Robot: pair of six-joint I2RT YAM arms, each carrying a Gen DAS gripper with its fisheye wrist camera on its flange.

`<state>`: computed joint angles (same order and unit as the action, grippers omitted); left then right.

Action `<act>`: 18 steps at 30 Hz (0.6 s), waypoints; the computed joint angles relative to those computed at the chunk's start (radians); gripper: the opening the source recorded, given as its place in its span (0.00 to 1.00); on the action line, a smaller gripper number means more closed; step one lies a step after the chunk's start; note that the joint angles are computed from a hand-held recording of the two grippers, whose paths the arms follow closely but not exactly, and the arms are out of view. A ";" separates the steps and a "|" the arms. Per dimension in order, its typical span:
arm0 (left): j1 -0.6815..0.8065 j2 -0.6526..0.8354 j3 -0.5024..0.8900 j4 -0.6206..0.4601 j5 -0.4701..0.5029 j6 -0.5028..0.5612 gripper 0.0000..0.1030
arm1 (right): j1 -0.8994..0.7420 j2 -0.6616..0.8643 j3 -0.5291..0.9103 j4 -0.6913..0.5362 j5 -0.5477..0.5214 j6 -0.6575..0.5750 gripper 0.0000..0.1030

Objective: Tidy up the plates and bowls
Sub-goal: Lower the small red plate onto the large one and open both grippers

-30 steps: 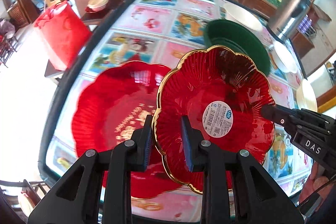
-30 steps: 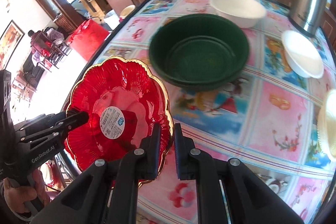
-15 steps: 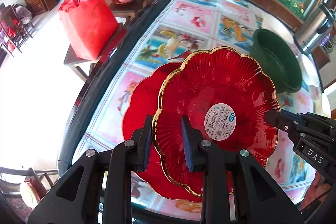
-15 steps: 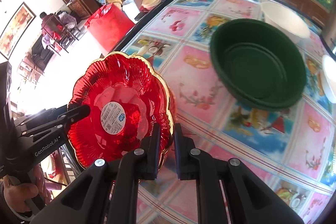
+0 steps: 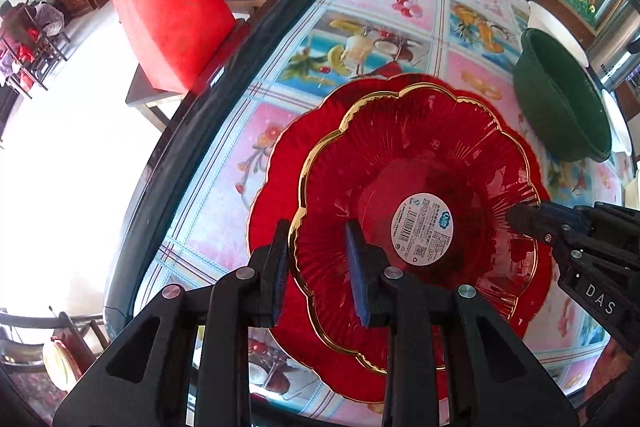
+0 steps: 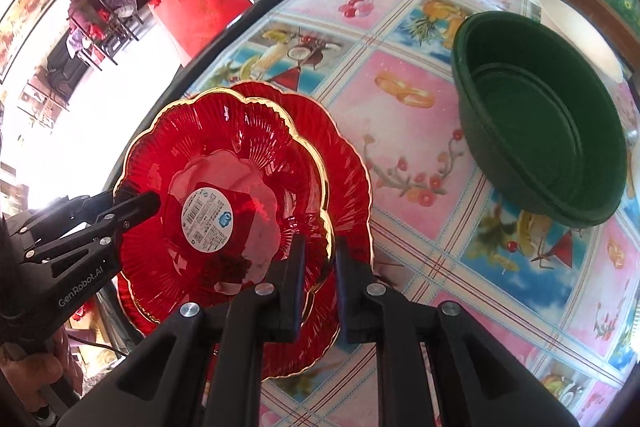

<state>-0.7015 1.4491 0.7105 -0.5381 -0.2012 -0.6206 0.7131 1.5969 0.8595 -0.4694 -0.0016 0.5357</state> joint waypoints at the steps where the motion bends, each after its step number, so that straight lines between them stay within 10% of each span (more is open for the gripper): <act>1: 0.004 0.008 -0.003 0.007 0.003 0.003 0.26 | 0.003 0.008 0.006 -0.005 0.004 -0.001 0.13; 18: -0.026 0.043 0.016 0.007 -0.043 0.005 0.28 | 0.031 0.083 0.086 -0.079 0.054 -0.010 0.18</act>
<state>-0.7278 1.4920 0.7263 -0.5308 -0.2442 -0.6161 0.7437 1.6803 0.9450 -0.5484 0.0520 0.5257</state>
